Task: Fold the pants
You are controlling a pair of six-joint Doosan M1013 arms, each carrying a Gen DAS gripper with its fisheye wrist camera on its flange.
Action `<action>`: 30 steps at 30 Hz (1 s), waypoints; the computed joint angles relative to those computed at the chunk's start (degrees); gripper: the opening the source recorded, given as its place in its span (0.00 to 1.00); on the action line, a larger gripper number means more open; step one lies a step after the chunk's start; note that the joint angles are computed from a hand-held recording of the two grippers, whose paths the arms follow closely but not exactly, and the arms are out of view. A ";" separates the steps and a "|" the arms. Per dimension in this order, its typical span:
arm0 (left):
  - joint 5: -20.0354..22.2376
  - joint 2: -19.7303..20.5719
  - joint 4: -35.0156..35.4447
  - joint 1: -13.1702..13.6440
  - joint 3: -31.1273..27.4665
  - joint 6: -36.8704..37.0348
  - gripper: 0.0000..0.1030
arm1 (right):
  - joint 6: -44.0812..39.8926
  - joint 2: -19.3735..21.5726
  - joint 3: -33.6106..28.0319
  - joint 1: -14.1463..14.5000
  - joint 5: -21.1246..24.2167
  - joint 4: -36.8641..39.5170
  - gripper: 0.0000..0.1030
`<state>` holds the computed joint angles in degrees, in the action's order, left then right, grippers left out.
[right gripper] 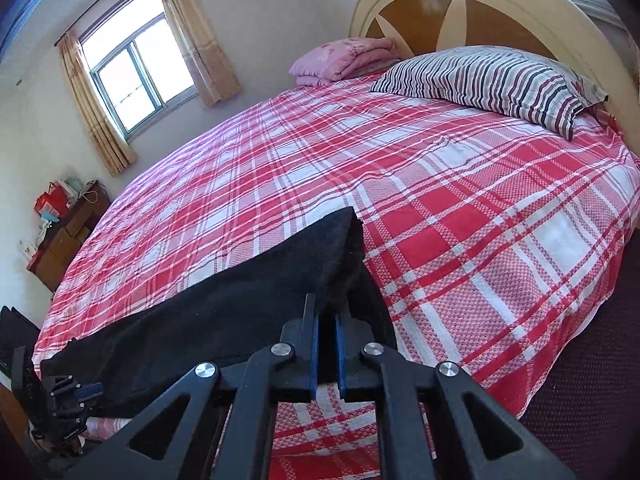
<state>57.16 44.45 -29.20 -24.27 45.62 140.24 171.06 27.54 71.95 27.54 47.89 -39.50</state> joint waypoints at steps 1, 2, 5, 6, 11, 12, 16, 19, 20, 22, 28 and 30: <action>0.87 0.31 0.33 -0.13 -0.49 0.34 0.12 | -0.77 0.13 -0.20 0.01 0.07 0.40 0.07; 1.69 0.65 0.59 -0.30 -1.05 0.51 0.13 | -1.31 0.20 -0.34 0.05 0.15 0.56 0.07; 2.20 0.90 2.04 -0.83 -1.39 1.27 0.25 | -2.19 0.33 -0.58 0.17 0.24 0.67 0.07; 1.72 0.71 2.29 -0.87 -1.01 1.64 0.35 | -2.36 0.36 -0.59 0.16 0.15 0.85 0.07; -1.25 -0.45 3.93 -1.14 1.22 2.14 0.43 | -2.91 0.61 -0.74 0.16 0.39 1.48 0.07; -1.21 -0.39 4.25 -1.21 1.14 1.76 0.43 | -3.00 0.66 -0.78 0.18 0.36 1.52 0.07; -0.02 0.39 4.45 -1.14 -0.15 1.11 0.42 | -3.33 0.86 -1.02 0.29 0.54 1.39 0.07; -0.82 0.03 4.78 -1.22 0.42 1.84 0.21 | -2.78 0.84 -1.04 0.40 0.69 0.62 0.07; -0.95 -0.10 4.82 -1.14 0.50 1.88 0.16 | -2.23 0.72 -0.87 0.44 0.54 0.15 0.07; -0.54 -0.15 3.87 -0.81 0.37 1.66 0.15 | -1.47 0.54 -0.63 0.49 0.34 -0.45 0.07; 0.79 -0.17 0.35 0.05 -0.49 1.29 0.07 | -1.19 0.28 -0.43 0.54 0.04 -1.09 0.07; 1.54 0.08 0.43 0.20 -1.01 0.70 0.06 | -1.42 0.07 -0.26 0.54 -0.53 -1.03 0.06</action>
<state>58.69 44.54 -28.77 -24.07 44.61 140.94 169.65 27.61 71.69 28.09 47.36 -40.53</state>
